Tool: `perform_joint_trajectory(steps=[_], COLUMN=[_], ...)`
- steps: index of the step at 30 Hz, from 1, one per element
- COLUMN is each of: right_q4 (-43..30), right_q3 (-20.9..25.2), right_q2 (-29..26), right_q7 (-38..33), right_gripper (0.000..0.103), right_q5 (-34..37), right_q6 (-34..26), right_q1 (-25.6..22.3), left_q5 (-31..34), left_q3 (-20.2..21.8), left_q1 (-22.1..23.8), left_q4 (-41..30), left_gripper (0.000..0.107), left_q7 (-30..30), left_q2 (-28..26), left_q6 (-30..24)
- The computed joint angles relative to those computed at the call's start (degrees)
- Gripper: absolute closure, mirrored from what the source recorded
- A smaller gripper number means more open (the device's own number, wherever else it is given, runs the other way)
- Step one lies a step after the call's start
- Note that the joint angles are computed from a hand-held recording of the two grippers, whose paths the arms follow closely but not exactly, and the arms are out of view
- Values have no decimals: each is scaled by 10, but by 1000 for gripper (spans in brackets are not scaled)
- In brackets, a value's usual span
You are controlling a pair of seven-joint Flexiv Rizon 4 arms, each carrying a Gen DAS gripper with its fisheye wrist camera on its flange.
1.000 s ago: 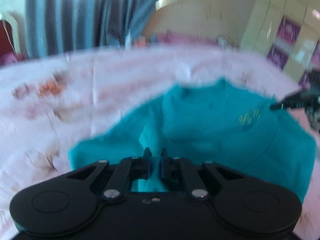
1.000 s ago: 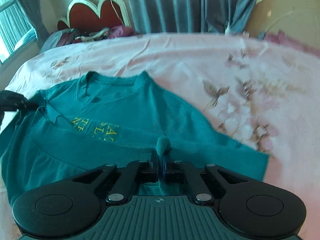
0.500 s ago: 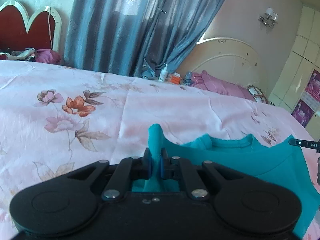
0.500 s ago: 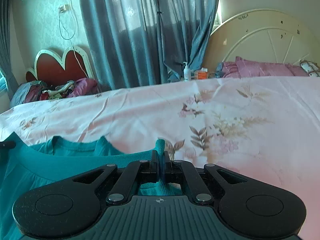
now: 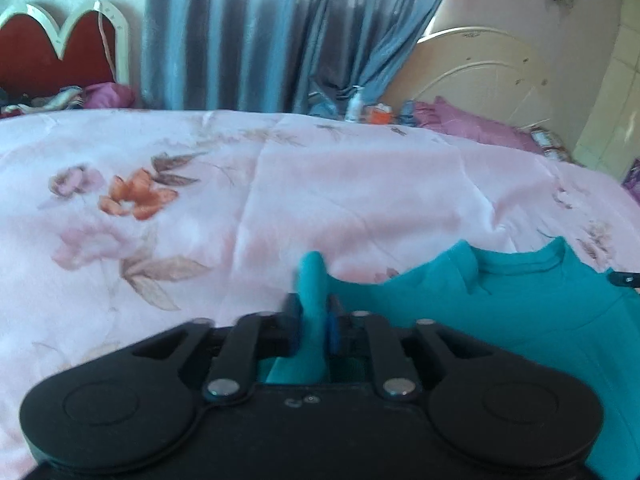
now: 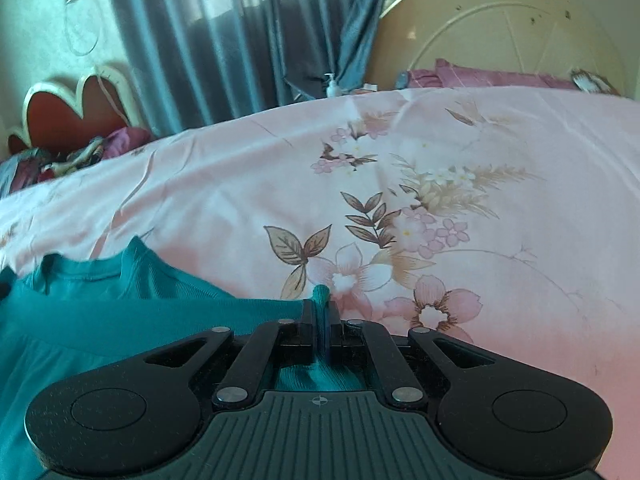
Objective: Fold small clothes
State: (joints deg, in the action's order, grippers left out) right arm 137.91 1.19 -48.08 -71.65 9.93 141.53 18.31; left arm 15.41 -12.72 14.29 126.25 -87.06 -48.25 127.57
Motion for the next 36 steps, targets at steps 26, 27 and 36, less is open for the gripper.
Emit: perform_joint_trajectory(steps=[26, 27, 36], right_q4=[58, 67, 52], right_q3=[-68, -76, -19], right_q2=[57, 56, 34], right_q7=[13, 20, -96], right_gripper=[58, 58, 58], right_q5=[-14, -13, 194], right_q6=[-7, -1, -9], right_q1=[233, 258, 336], left_q5=[13, 21, -41], left_q3=[-16, -22, 75], left_q1=[-88, -78, -190], left_q4=[66, 83, 151], left_gripper=[44, 44, 37], left_q7=[20, 2, 28], left_q2=[24, 20, -2], left_q6=[47, 67, 196])
